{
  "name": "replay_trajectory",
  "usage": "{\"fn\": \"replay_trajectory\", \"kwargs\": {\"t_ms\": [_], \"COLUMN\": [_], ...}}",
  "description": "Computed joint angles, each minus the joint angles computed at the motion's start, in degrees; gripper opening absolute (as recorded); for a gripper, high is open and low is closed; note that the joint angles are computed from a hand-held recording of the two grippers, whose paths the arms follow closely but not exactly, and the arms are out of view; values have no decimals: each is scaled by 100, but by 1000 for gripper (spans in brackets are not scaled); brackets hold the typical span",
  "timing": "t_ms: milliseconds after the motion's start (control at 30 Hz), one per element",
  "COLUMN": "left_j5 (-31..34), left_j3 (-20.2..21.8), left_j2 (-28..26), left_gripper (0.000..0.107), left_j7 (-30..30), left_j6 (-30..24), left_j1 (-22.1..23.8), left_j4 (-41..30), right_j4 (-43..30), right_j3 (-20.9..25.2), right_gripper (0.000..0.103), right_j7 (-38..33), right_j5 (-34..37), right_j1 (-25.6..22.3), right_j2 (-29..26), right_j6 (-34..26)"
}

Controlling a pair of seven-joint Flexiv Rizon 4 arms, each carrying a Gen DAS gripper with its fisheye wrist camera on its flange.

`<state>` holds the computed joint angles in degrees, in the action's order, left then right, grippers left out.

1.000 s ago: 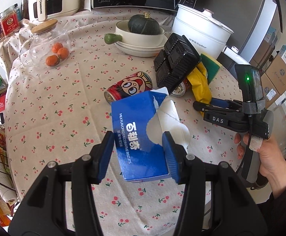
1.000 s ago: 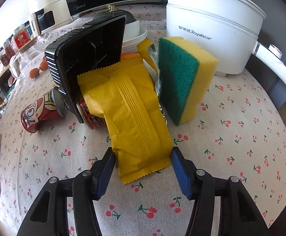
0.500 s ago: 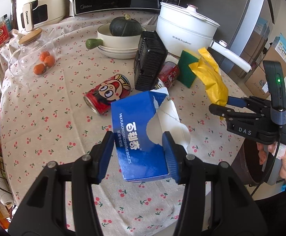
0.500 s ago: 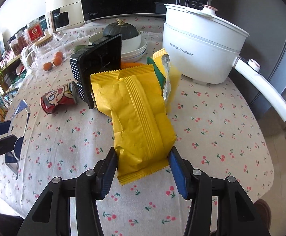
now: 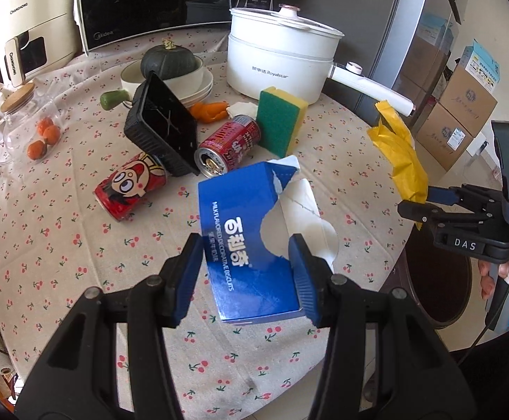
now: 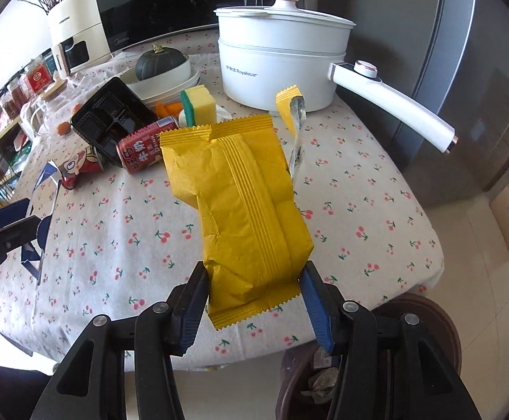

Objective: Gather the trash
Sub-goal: 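Carry the tissue box and yellow packet over the bin and open both tools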

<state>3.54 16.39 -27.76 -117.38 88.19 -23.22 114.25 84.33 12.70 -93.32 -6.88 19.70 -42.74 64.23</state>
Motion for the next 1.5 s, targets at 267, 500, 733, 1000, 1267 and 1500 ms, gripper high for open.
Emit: {"fn": "replay_trajectory", "kwargs": {"t_ms": [267, 500, 733, 1000, 1267, 1500], "left_j5": [-56, -225, -496, -821, -989, -1241], "left_j3": [-338, -739, -1206, -1646, -2018, -1885], "left_j2": [-259, -569, -989, -1509, -1953, -2023], "left_gripper": [52, 52, 52, 53, 53, 84], "left_j7": [192, 463, 886, 1407, 1982, 2014], "left_j6": [-97, -98, -157, -212, -153, -84], "left_j1": [-36, -69, -85, -96, -58, -204], "left_j4": [-420, -866, -1423, -2026, -2538, -2607], "right_j4": [459, 779, 1123, 1409, 1583, 1585], "right_j3": [-71, -162, -224, -400, -542, -541], "right_gripper": [53, 53, 53, 53, 53, 53], "right_j7": [-89, -89, -154, -61, 103, 168], "right_j5": [81, 110, 143, 128, 87, 56], "right_j1": [-323, -593, -896, -1164, -1356, -1429], "right_j2": [281, 461, 636, 773, 861, 846], "right_j6": [134, 236, 326, 337, 225, 167]}}
